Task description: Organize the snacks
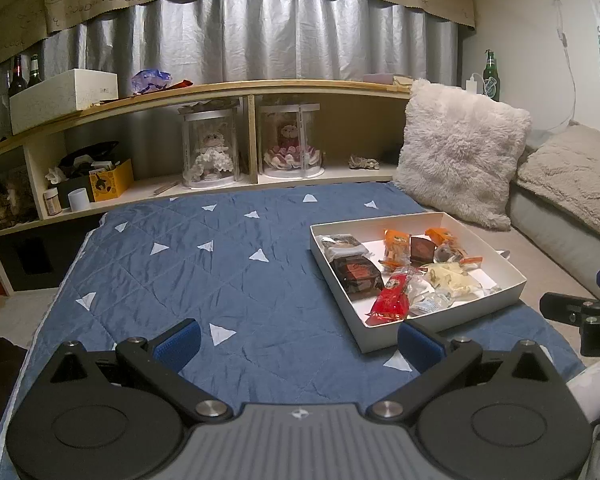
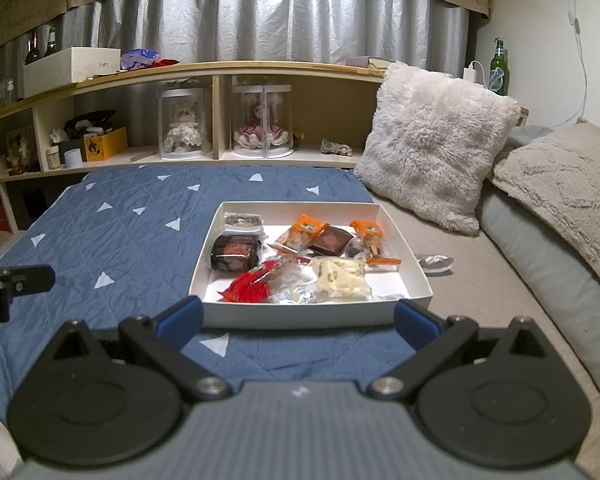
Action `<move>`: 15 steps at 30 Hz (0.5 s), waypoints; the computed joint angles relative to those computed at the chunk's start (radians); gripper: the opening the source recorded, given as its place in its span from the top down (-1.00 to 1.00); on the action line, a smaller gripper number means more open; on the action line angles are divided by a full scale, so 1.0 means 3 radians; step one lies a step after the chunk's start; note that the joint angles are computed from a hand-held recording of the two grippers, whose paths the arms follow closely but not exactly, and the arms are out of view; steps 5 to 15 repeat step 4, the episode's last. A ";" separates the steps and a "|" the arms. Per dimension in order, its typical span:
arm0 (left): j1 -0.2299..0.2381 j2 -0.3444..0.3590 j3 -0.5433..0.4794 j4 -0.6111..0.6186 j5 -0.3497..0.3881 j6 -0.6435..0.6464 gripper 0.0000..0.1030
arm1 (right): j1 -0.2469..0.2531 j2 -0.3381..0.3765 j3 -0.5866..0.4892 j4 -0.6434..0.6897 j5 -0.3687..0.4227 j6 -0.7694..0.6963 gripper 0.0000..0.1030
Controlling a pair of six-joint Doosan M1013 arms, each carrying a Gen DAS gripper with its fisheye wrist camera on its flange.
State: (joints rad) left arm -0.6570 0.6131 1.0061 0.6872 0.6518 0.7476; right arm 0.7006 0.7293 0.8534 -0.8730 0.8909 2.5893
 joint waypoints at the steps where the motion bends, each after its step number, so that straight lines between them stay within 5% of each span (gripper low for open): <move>1: -0.0002 0.0000 0.0000 0.0010 0.0005 -0.0013 -1.00 | 0.0001 0.0002 -0.0002 0.0002 0.0000 0.0005 -0.98; 15: -0.0006 -0.0007 0.0012 0.0021 0.0011 -0.0030 -1.00 | 0.0008 0.0004 -0.0003 0.0003 0.0007 0.0024 -0.98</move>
